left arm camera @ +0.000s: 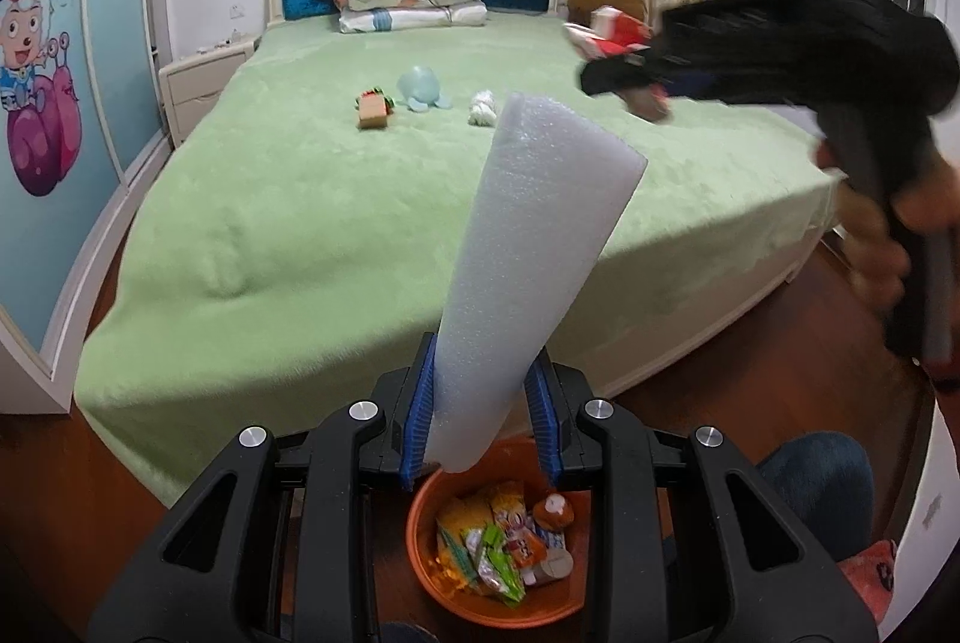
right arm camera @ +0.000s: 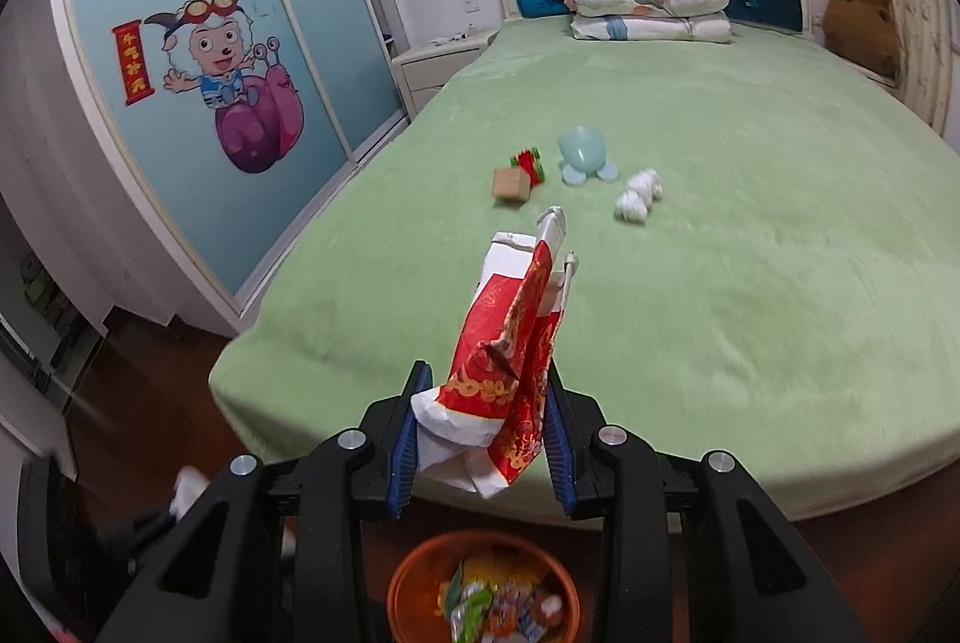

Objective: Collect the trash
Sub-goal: 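Carry the foam tube and wrapper over the bucket and open both tools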

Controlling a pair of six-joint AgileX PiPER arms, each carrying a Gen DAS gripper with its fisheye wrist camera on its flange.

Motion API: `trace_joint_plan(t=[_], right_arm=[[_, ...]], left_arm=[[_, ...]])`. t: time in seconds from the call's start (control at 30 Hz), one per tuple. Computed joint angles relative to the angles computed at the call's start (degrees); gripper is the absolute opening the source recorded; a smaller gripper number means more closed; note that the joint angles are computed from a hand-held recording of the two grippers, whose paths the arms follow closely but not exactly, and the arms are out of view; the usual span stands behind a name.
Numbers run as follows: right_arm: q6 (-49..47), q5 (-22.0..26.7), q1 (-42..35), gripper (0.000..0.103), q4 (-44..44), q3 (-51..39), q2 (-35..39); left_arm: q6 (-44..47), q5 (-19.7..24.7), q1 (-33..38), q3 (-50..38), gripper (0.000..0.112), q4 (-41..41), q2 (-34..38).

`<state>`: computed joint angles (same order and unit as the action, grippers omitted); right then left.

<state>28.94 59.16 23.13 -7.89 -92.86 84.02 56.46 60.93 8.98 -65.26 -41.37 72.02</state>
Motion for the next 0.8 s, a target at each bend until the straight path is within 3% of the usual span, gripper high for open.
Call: trace_joint_plan(t=[0.2,0.5,0.67,0.8], right_arm=[[6.25,-2.09,3.16,0.035,-1.85,14.25,-9.34],[13.10,-7.55,4.82,0.035,0.09,31.87,-15.67],[15.88,-11.77,6.67,0.035,3.36,40.83,-15.53],[13.43,-16.42,7.36,0.035,9.76,46.07,-11.29]], left_arm=[[-0.04,-1.41,-1.26,3.48,0.028,2.29,-1.15],[-0.65,-4.06,-4.44,8.51,0.028,6.96,-0.25],[-2.35,-5.22,-6.16,10.77,0.028,9.68,3.82],[-4.61,-7.96,-8.35,12.56,0.028,12.27,7.46]])
